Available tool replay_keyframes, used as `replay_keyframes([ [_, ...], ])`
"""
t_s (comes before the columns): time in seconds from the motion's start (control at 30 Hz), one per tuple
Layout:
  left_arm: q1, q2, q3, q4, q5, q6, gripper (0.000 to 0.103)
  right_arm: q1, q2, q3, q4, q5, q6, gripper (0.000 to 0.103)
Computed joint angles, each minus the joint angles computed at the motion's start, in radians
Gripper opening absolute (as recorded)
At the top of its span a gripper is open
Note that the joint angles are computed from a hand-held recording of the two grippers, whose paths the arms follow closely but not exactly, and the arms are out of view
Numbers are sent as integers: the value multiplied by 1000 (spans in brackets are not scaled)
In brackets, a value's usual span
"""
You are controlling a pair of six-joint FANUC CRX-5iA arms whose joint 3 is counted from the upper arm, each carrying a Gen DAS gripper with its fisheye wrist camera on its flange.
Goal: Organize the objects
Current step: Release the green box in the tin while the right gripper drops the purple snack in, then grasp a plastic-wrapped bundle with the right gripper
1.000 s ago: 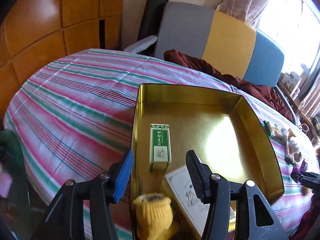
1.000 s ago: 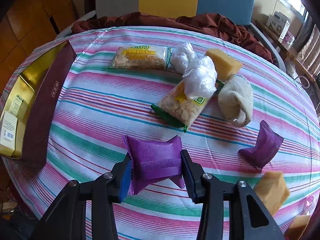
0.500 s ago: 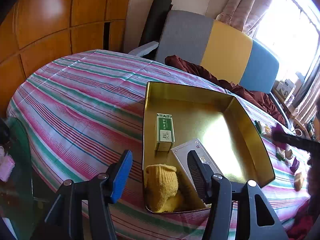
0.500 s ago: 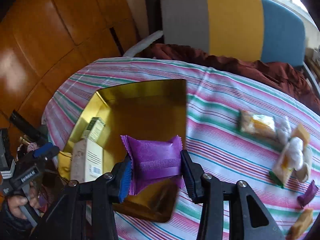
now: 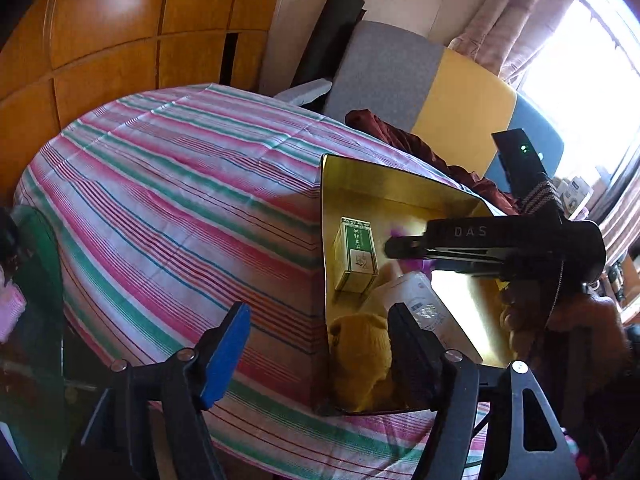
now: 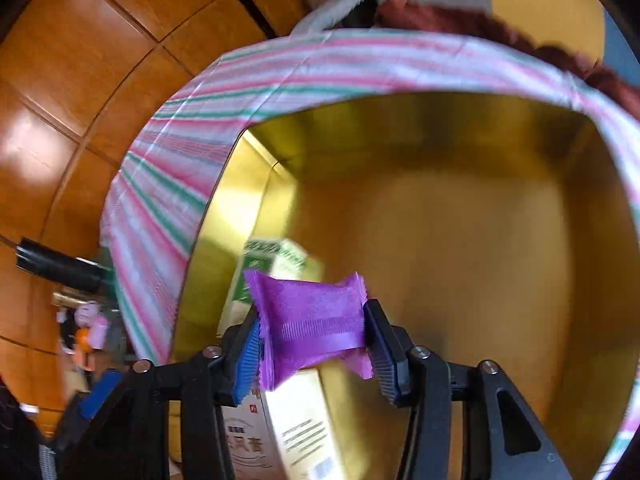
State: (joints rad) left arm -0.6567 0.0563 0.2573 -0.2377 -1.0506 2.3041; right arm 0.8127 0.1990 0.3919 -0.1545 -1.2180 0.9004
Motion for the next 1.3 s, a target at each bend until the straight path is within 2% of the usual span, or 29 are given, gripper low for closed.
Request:
replay_keyframes([
  [0.03, 4, -1, -4, 5, 3, -4, 73, -9, -10, -9, -36, 23, 11, 57],
  [0.1, 4, 1, -2, -3, -3, 4, 74, -8, -32, -37, -40, 57, 8, 74],
  [0.17, -3, 5, 7, -22, -15, 18, 74, 6, -60, -71, -4, 83, -16, 79],
  [0.4, -24, 3, 24, -62, -28, 45, 74, 59, -167, -197, 171, 132, -104, 83],
  [0.57, -28, 4, 31, -55, -23, 58, 74, 100, -264, -301, 301, 125, -166, 83],
  [0.73, -40, 26, 63, -34, -22, 9, 75, 113, -385, -422, 380, 130, -249, 83],
  [0.9, -59, 70, 123, -12, -30, -40, 80, 109, -491, -518, 440, 97, -334, 83],
  [1.13, -106, 168, 266, -2, -68, -143, 82, 48, -613, -604, 496, -16, -403, 83],
  [1.3, -144, 273, 424, 10, -109, -266, 82, -84, -662, -621, 498, -67, -400, 83],
])
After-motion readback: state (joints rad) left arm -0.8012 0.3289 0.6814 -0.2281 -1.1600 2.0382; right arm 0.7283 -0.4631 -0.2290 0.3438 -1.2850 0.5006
